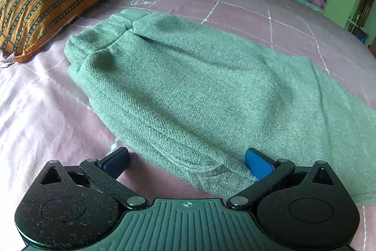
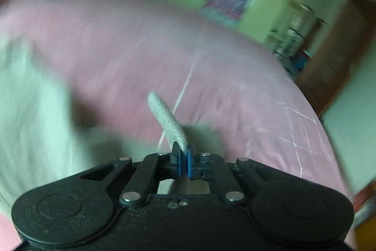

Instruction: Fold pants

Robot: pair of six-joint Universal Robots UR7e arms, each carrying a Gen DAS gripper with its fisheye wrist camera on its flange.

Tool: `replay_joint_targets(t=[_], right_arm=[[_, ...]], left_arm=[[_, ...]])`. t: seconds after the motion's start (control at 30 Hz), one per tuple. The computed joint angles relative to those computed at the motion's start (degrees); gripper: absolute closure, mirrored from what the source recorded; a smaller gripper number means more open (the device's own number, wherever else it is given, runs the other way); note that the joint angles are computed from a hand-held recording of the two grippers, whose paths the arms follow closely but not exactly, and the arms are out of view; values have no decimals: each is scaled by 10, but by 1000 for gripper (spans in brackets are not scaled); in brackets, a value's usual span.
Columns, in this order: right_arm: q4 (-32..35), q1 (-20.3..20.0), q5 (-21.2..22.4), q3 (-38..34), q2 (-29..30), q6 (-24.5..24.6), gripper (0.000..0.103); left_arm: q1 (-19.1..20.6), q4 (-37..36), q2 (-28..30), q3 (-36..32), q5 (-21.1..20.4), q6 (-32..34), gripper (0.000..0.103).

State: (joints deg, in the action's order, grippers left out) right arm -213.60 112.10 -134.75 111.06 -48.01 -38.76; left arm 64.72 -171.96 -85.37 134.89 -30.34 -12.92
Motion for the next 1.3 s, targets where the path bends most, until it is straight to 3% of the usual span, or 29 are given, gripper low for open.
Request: replay_joint_targets(t=[0.17, 0.23, 0.33, 0.5, 0.63, 0.7, 0.8, 0.9, 0.97, 1.03, 1.07, 1.13, 1.17, 1.3], right_arm=[[-59, -19, 56, 131, -137, 223, 103], [-92, -68, 99, 207, -176, 312, 103], [-56, -154, 142, 275, -208, 437, 98], [-124, -225, 245, 328, -223, 490, 89], [-67, -230, 237, 300, -229, 517, 92], [-41, -214, 213, 271, -218, 504, 103], [-86, -187, 233, 289, -248, 470, 103], [-104, -155, 216, 306, -261, 461, 103], [-95, -167, 213, 311, -257, 469, 103], [-41, -201, 212, 309, -261, 502, 103], [-18, -225, 240, 315, -269, 524, 103], [-40, -233, 256, 326, -273, 524, 99], [-52, -226, 243, 328, -272, 528, 91], [-89, -234, 261, 354, -279, 571, 89]], left_arm=[[3, -4, -2, 0, -10, 10, 0], [6, -10, -1, 0, -14, 17, 0], [5, 7, -3, -5, -13, 8, 0], [7, 13, -6, -6, -20, 10, 0], [6, 5, -1, -5, -16, 11, 0], [6, 6, -3, -4, -18, 11, 0], [8, 12, -7, -5, -25, 14, 0], [10, 16, -10, -6, -30, 17, 0], [12, 18, -11, -8, -32, 19, 0], [12, 24, -13, -9, -34, 18, 0], [12, 28, -16, -9, -36, 17, 0], [12, 32, -21, -7, -41, 16, 0], [13, 27, -22, -5, -43, 20, 0], [9, 8, -12, 0, -31, 22, 0]])
